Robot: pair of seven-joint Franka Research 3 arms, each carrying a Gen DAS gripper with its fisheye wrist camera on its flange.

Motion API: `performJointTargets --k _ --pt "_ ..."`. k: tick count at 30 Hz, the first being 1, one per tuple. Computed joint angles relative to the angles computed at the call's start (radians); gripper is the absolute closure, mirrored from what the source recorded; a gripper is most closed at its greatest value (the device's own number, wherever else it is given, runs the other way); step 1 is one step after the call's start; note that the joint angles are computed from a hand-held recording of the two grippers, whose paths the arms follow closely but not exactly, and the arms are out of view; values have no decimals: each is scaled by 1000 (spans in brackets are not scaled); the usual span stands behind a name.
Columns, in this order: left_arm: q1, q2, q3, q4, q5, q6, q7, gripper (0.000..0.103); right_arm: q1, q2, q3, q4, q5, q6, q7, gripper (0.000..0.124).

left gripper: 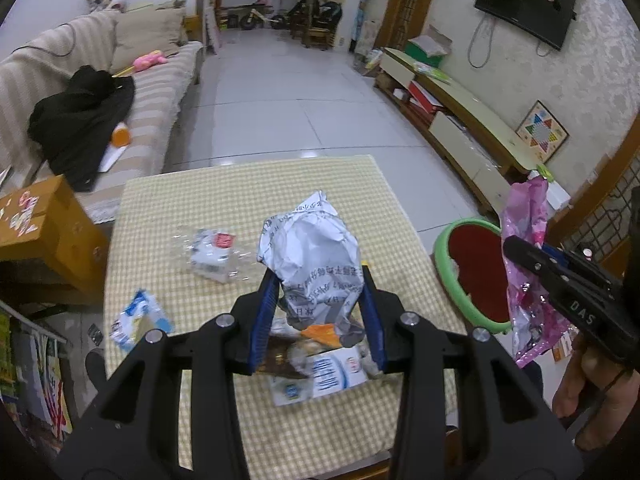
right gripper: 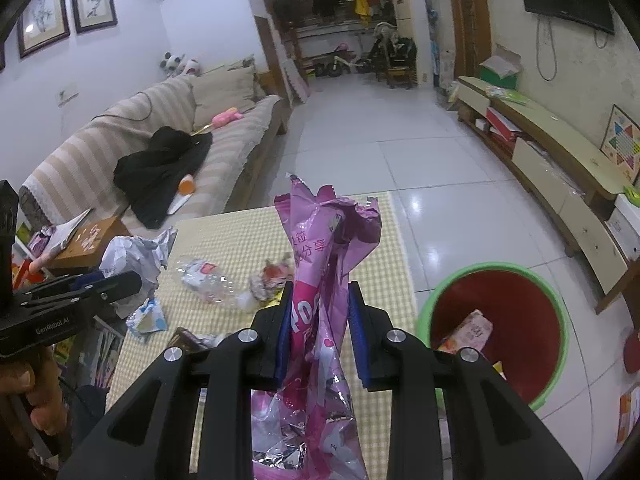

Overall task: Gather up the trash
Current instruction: 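Carry both items over the bucket and open both tools to drop them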

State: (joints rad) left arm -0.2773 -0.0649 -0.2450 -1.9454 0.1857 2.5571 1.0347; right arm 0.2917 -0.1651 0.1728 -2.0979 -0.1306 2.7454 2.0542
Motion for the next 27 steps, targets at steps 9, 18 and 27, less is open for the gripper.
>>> performJointTargets --k 9,18,27 --pt "-45 139 -30 164 22 -36 20 65 -60 -65 -32 -81 25 20 -11 99" --pt "-111 309 -52 367 32 -81 74 65 -139 -111 -54 -150 58 34 -39 99" --pt "-190 500 -62 606 15 -154 143 65 -195 -131 -89 -216 118 44 -91 99"
